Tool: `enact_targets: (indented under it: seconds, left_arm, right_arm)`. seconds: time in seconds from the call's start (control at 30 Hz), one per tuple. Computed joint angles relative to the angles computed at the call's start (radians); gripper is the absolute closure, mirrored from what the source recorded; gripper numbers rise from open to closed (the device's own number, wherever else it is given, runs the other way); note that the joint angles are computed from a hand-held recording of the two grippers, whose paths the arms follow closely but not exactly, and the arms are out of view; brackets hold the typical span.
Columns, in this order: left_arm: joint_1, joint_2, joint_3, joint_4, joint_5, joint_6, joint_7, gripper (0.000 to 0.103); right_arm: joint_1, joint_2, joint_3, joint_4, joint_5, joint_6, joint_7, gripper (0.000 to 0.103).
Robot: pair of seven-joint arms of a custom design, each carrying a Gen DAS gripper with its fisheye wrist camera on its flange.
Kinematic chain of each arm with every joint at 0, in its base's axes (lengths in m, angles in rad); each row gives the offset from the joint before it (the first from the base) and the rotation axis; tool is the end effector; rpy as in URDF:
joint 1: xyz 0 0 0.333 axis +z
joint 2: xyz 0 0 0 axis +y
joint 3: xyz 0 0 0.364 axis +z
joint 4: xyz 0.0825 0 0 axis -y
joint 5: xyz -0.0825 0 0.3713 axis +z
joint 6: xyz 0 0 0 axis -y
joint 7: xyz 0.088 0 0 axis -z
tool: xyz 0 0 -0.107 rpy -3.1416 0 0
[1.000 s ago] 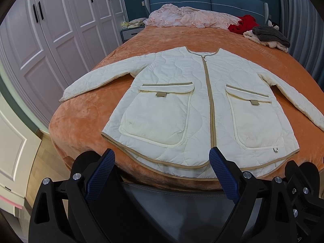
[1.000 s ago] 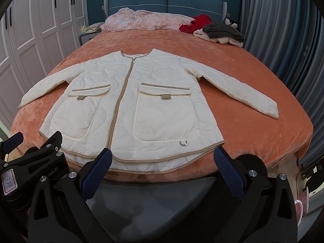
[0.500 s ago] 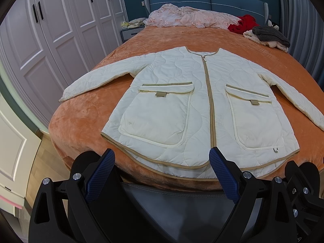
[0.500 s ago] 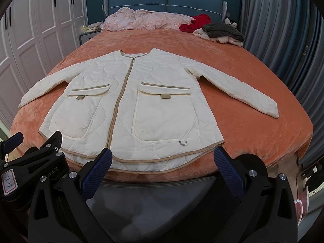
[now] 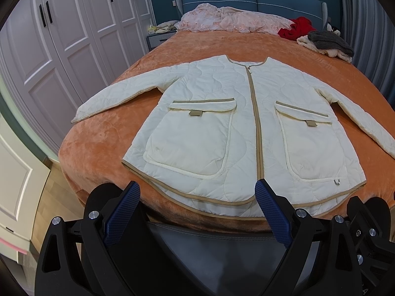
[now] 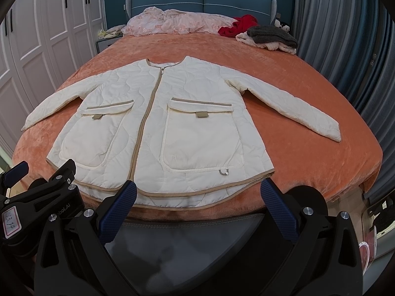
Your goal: Fold large clothes
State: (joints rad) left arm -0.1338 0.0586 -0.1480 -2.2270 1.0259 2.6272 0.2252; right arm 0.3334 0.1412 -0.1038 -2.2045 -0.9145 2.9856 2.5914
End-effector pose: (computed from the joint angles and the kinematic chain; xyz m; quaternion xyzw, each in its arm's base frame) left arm 0.5222 -0.1715 0.4309 -0.7374 0.5827 -0.1586 0.3026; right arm 0.5430 0.1861 0.4277 -0.6882 0.6361 -0.2505 0.2429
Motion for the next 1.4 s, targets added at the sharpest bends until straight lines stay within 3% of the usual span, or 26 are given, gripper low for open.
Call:
enact_targets:
  seconds: [0.3, 0.43, 0.67, 0.77, 0.83, 0.93, 1.13, 1.2, 1.3, 1.33, 1.4]
  left_arm:
    - [-0.005, 0.045, 0.009, 0.032, 0.002, 0.003, 0.007, 0.011]
    - [-0.006, 0.075, 0.020, 0.057, -0.012, -0.004, 0.020, 0.011]
    - [0.000, 0.145, 0.043, 0.106, -0.063, 0.018, 0.076, 0.011]
    - [0.009, 0.175, 0.055, 0.123, -0.108, 0.051, 0.099, 0.011]
    - [0.011, 0.197, 0.066, 0.139, -0.133, 0.067, 0.109, 0.011]
    - [0.002, 0.227, 0.091, 0.164, -0.130, 0.065, 0.089, 0.011]
    - [0.002, 0.277, 0.104, 0.215, -0.201, 0.040, 0.107, 0.011]
    - [-0.005, 0.292, 0.111, 0.231, -0.208, 0.025, 0.107, 0.011]
    - [0.001, 0.316, 0.102, 0.263, -0.252, -0.006, 0.159, 0.011]
    - [0.006, 0.324, 0.095, 0.274, -0.277, -0.018, 0.188, 0.011]
    - [0.006, 0.339, 0.094, 0.294, -0.307, -0.043, 0.222, 0.011]
  right_arm:
    - [-0.033, 0.063, 0.006, 0.018, 0.252, 0.051, -0.225, 0.005]
    - [-0.101, 0.105, 0.026, 0.030, 0.435, 0.107, -0.332, 0.005]
    - [-0.123, 0.224, -0.086, 0.141, 0.559, 0.156, -0.376, 0.005]
    - [-0.284, 0.295, 0.023, 0.215, 0.676, 0.159, -0.445, 0.005]
    - [-0.430, 0.357, 0.135, 0.277, 0.773, 0.161, -0.482, 0.005]
    - [-0.563, 0.445, 0.225, 0.366, 0.886, 0.149, -0.501, 0.005]
    - [-0.616, 0.600, 0.203, 0.555, 1.038, 0.110, -0.487, 0.005]
    - [-0.645, 0.642, 0.227, 0.604, 1.089, 0.116, -0.494, 0.005]
    - [-0.621, 0.686, 0.186, 0.672, 1.144, 0.128, -0.483, 0.005]
    - [-0.619, 0.697, 0.182, 0.693, 1.156, 0.127, -0.491, 0.007]
    - [-0.632, 0.732, 0.202, 0.766, 1.172, 0.091, -0.525, 0.040]
